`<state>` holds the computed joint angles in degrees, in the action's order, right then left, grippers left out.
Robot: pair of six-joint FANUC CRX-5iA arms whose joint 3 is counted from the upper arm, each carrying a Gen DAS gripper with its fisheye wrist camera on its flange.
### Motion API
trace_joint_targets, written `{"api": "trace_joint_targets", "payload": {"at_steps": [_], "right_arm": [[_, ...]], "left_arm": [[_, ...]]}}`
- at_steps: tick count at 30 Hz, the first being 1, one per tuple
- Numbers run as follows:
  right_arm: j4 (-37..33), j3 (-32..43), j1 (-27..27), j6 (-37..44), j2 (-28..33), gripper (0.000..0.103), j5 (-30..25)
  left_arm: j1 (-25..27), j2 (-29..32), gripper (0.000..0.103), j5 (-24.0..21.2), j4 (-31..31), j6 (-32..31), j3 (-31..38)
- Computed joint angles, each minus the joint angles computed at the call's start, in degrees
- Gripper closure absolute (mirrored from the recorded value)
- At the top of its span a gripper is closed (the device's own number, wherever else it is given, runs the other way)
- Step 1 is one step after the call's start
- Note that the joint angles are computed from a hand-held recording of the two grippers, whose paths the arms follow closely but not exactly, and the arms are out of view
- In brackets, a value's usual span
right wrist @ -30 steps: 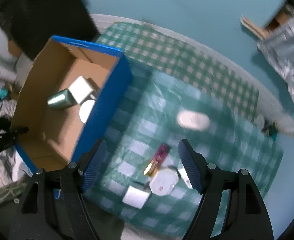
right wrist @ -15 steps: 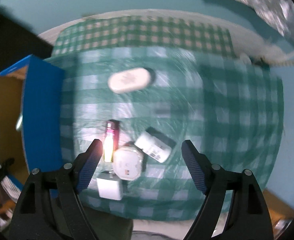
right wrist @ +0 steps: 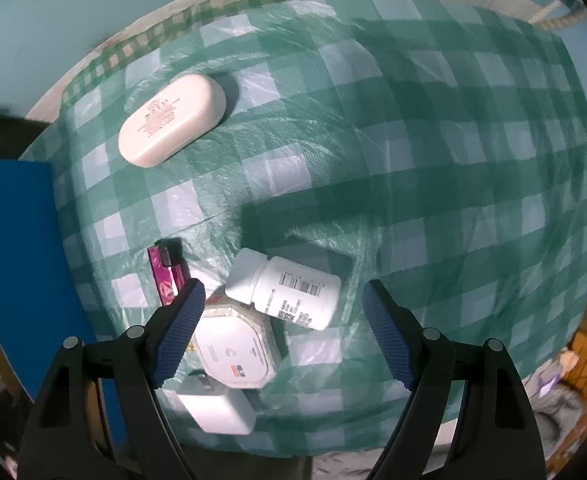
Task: Organize rigid objects
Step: 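Move the right gripper back to the white pill bottle on the table, then grasp the white pill bottle with the right gripper and lift it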
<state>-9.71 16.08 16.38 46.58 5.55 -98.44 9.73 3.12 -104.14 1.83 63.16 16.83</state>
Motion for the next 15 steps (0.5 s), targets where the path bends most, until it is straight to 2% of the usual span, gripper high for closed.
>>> {"api": "trace_joint_targets", "payload": {"at_steps": [9, 15], "right_arm": [[1.25, -1.38, 1.04, -2.27, 0.10, 0.023, 1.67], [0.47, -1.66, 1.31, -1.76, 0.64, 0.035, 2.03]], "left_arm": [[-0.05, 0.31, 0.089, -0.28, -0.22, 0.05, 0.47], [-0.01, 0.30, 0.089, -0.30, -0.20, 0.06, 0.45]]}}
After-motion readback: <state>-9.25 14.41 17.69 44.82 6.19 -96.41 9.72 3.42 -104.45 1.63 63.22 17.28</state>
